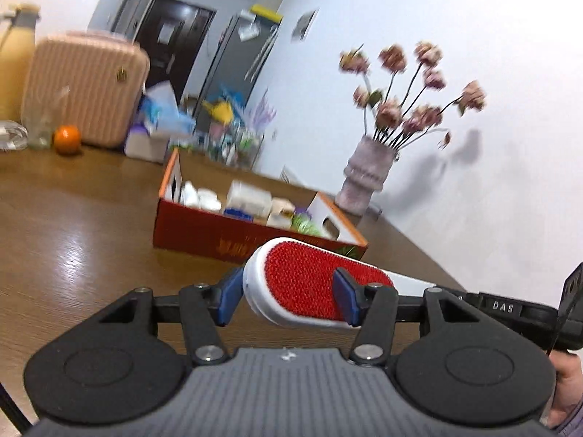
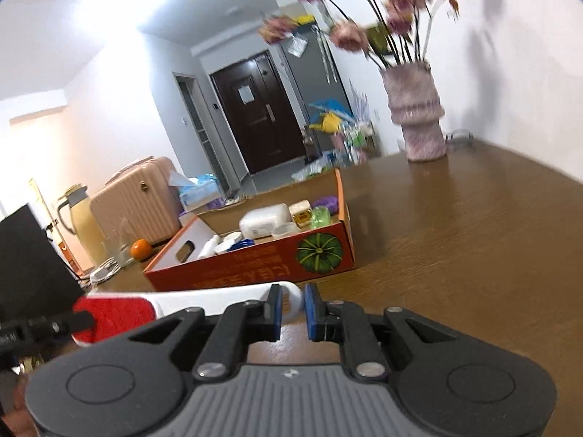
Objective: Organize rigid objects
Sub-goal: 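Carry the lint brush into the cardboard box and open both grippers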
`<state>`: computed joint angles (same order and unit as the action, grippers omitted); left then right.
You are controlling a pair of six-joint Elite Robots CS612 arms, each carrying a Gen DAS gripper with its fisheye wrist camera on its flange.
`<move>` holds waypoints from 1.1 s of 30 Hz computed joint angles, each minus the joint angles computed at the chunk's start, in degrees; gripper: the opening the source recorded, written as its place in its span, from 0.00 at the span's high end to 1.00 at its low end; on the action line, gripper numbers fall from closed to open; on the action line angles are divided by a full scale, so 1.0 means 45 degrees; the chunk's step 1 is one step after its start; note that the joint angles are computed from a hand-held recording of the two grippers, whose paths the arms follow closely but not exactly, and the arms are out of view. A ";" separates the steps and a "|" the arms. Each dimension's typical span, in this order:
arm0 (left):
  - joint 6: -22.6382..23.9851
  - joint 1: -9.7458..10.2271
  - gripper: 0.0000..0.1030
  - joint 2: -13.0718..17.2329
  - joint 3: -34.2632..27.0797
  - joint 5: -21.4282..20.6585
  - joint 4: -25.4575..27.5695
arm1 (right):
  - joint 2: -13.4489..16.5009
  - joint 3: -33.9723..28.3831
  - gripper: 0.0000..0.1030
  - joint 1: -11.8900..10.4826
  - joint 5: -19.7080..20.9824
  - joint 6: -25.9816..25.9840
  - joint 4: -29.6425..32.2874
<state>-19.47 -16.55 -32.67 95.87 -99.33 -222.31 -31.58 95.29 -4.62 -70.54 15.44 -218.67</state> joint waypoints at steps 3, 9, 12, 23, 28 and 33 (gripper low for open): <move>-0.0140 0.0013 0.48 -0.0281 0.0570 -0.0048 -0.0477 | -0.0260 0.0650 0.87 0.0045 0.0011 0.0110 -0.0825; -0.0230 0.0056 0.48 -0.0568 0.1255 -0.0099 -0.1244 | -0.0570 0.1397 0.87 0.0168 -0.0136 0.0147 -0.1922; -0.0242 0.0124 0.48 -0.0600 0.1279 -0.0158 -0.1312 | -0.0616 0.1459 0.87 0.0235 -0.0203 0.0126 -0.2029; 0.0054 0.0728 0.48 -0.0038 -0.1594 -0.1323 0.1375 | -0.0325 -0.0582 0.87 0.0499 -0.0992 -0.0538 -0.0602; 0.0321 0.1007 0.48 0.0688 -0.3812 -0.1664 0.3756 | 0.0425 -0.2854 0.87 0.0655 -0.1402 -0.0757 0.1349; 0.0558 0.1210 0.48 0.1567 -0.5896 -0.1713 0.6036 | 0.1430 -0.5205 0.87 0.0760 -0.1497 -0.0921 0.3578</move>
<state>-16.96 -11.10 -25.62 69.34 -107.03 -195.15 -25.15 71.86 -1.20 -77.28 11.29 -202.56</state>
